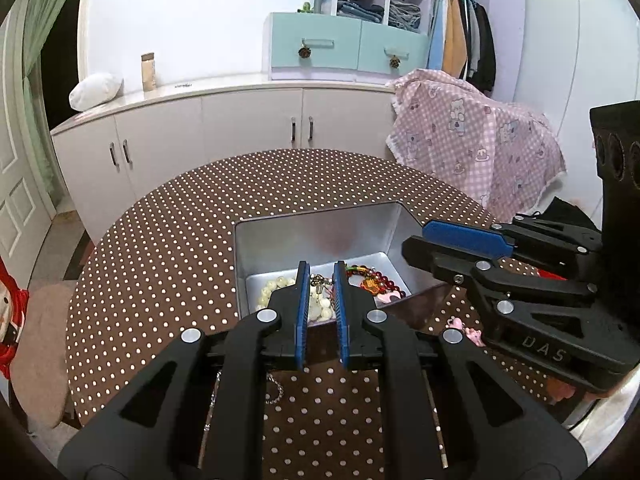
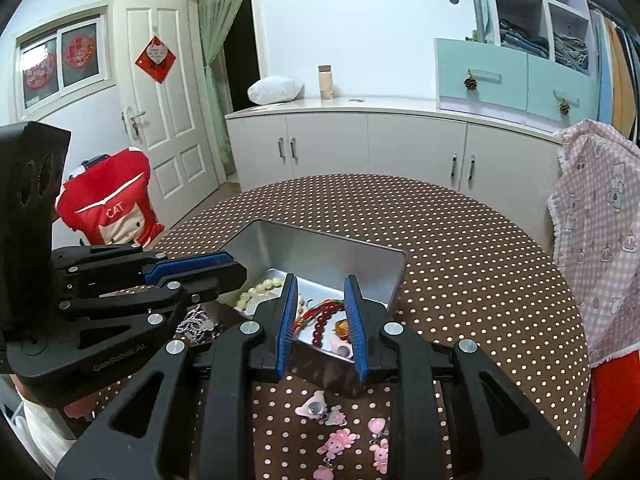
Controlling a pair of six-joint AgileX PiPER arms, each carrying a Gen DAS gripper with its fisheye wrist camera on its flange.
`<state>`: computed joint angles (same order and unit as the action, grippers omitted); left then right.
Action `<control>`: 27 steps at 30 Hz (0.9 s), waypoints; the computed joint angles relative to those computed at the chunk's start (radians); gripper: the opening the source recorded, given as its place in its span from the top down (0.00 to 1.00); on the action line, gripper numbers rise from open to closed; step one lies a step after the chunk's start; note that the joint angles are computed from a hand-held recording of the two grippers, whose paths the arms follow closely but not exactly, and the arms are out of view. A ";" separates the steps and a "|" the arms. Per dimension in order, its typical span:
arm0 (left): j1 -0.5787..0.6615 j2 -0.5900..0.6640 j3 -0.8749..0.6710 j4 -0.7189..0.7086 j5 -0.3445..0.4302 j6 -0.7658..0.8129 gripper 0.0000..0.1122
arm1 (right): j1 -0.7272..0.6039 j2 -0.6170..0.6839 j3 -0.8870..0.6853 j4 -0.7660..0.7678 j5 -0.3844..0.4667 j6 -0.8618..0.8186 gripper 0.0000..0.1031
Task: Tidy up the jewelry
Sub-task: 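Carry both charms over the grey metal box and open both tools, then withdraw both tools from the box toward the remaining charms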
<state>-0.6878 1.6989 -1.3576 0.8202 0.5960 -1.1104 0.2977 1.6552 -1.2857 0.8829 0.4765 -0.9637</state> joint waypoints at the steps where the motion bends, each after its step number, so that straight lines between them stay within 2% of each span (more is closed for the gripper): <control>1: 0.001 0.003 -0.004 -0.006 0.004 0.009 0.88 | -0.004 -0.001 0.001 0.001 0.000 0.002 0.73; 3: 0.008 0.001 -0.003 -0.028 -0.001 0.032 0.86 | -0.010 -0.009 0.011 0.002 -0.013 0.005 0.59; 5: 0.009 -0.002 0.002 -0.026 -0.003 0.027 0.67 | -0.016 -0.014 0.016 0.000 -0.019 0.006 0.56; 6: 0.008 -0.007 0.011 -0.004 -0.004 0.005 0.50 | -0.020 -0.014 0.016 -0.001 -0.020 0.008 0.54; 8: -0.001 -0.020 0.031 0.059 0.001 -0.060 0.49 | -0.026 -0.017 0.022 -0.014 -0.025 0.027 0.51; 10: 0.004 -0.033 0.041 0.044 -0.014 -0.050 0.50 | -0.029 -0.022 0.029 -0.024 -0.032 0.041 0.50; 27: -0.036 -0.079 0.093 0.088 0.041 -0.132 0.49 | -0.068 -0.102 0.127 0.017 -0.055 0.006 0.44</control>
